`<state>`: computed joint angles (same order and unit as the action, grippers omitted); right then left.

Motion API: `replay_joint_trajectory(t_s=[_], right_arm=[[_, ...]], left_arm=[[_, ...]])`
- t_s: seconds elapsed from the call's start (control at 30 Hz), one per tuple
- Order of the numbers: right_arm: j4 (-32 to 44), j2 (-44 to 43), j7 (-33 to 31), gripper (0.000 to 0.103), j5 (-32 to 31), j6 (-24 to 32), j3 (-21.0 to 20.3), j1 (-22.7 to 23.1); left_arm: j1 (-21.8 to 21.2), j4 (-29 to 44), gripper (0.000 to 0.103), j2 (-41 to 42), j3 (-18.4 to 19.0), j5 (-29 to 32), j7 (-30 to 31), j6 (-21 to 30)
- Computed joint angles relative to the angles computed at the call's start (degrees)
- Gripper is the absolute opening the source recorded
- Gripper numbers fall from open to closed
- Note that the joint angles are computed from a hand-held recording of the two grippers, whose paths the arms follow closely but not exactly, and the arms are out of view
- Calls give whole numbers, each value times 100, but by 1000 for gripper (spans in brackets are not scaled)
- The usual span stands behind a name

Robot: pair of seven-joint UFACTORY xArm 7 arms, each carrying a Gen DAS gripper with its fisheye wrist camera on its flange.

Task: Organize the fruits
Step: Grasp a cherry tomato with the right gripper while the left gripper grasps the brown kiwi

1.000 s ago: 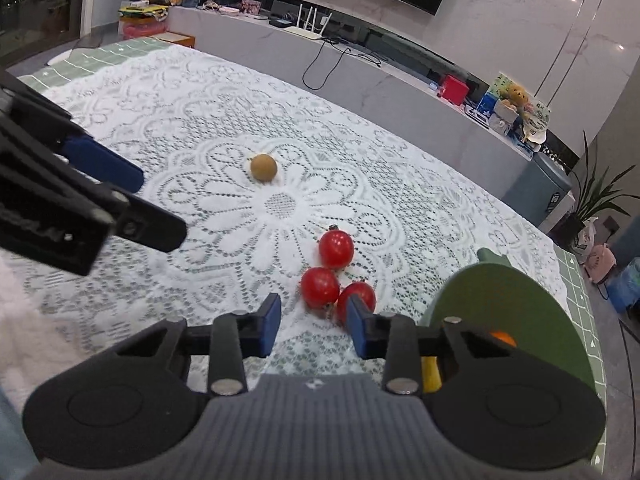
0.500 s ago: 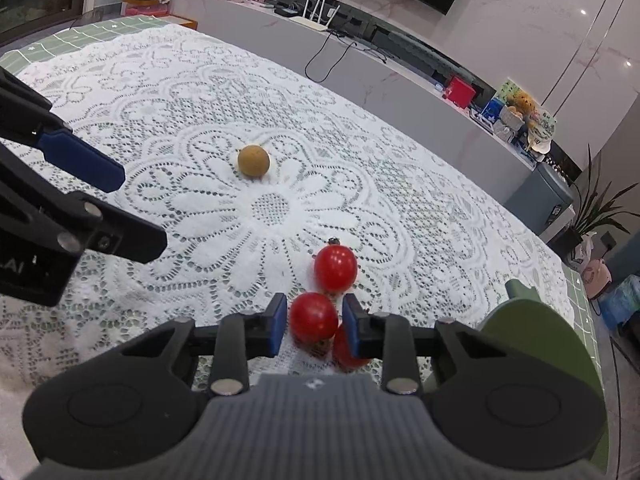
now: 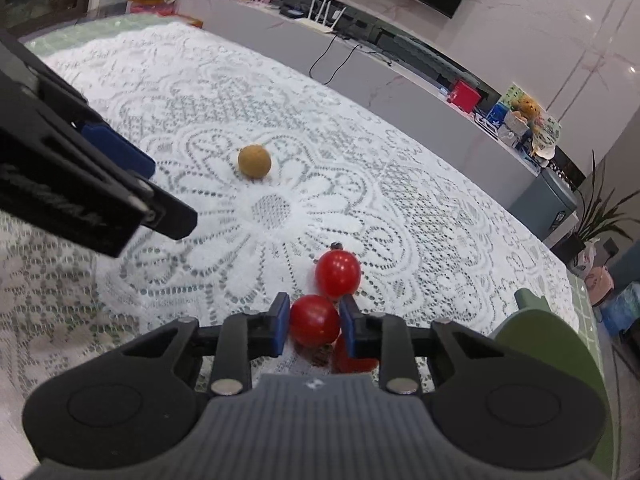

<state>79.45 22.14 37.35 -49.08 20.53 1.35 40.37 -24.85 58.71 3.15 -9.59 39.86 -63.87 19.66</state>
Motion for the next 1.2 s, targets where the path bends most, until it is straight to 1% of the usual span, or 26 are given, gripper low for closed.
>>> replay_joint_trajectory(t_s=[0.07, 0.17, 0.23, 0.3, 0.37, 0.43, 0.5, 0.57, 0.7, 0.83, 1.0, 1.2], right_arm=[[-8, -33, 132, 23, 1, -116, -28, -7], [66, -39, 323, 23, 20, -225, -65, -15], [145, -7, 320, 23, 200, -272, -23, -74], [200, 18, 344, 23, 387, -291, -15, -104], [230, 31, 363, 23, 593, -306, -7, -137], [231, 31, 413, 23, 737, -353, -28, -146], [226, 33, 435, 23, 867, -395, -37, -154], [220, 38, 441, 23, 940, -425, -62, -144], [156, 7, 453, 23, 1050, -444, -84, -128], [87, -33, 431, 23, 1148, -455, -77, -145], [24, -90, 474, 23, 1184, -459, -81, -150], [-106, -247, 587, 23, 1121, -528, -71, -161]], left_arm=[[5, 106, 62, 100, 45, 181, -69, -3], [-52, 358, 62, 329, 171, 636, -269, 20], [-104, 579, 59, 528, 256, 799, -299, 120], [-161, 744, 58, 701, 384, 972, -457, 62], [-172, 897, 58, 869, 460, 891, -408, -9], [-247, 1084, 57, 1042, 574, 915, -376, 34], [-295, 1248, 55, 1181, 629, 805, -243, 131], [-339, 1349, 54, 1286, 700, 731, -184, 90], [-399, 1458, 42, 1398, 778, 457, 26, 84], [-472, 1497, 31, 1416, 853, 365, 106, 104], [-500, 1505, 31, 1409, 877, 236, 199, 133], [-545, 1369, 31, 1163, 839, 314, 145, 205]])
